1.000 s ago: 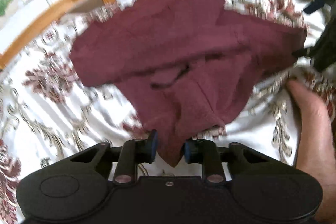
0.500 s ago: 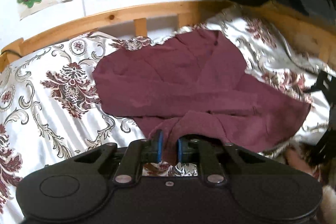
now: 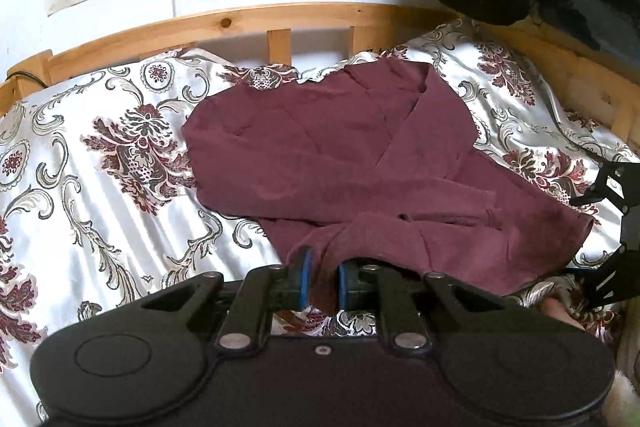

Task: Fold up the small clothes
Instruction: 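Grasp the shirt hem with the left tool while the right tool grasps the hem too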

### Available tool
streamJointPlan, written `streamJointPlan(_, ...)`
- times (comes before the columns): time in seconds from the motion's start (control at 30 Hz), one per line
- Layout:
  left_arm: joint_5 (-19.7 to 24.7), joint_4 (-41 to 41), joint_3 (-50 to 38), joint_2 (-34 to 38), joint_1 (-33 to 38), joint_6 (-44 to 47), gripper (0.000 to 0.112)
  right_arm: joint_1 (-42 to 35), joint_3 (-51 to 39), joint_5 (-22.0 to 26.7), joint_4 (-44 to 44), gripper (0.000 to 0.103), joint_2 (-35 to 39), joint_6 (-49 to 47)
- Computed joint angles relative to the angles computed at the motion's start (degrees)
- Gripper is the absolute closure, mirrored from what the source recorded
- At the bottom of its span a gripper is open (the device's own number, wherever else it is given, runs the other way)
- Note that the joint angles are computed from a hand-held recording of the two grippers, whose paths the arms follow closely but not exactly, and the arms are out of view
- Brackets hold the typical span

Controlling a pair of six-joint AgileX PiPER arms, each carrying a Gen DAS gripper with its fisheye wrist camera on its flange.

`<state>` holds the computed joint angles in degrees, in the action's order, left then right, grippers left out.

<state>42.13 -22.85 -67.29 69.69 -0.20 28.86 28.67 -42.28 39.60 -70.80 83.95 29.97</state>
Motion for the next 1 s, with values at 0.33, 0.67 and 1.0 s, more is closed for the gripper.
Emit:
streamJointPlan(0.33,1.8,-2.2,-0.6,-0.6,2.5,0.4,0.098,-0.7,3.4,-5.1,-6.3,0.096,-4.3,5.5)
streamJointPlan(0.67,3.6,0.3,2.2,-10.7,5.8,4.6,0.112,7.7,15.3,-1.1,-21.1,0.098,-26.8,24.3)
streamJointPlan(1.0,14.2,-7.8,3.6,-14.7,13.1,17.5,0.093,25.6,18.5,13.7,-13.2,0.098,-35.1,23.5)
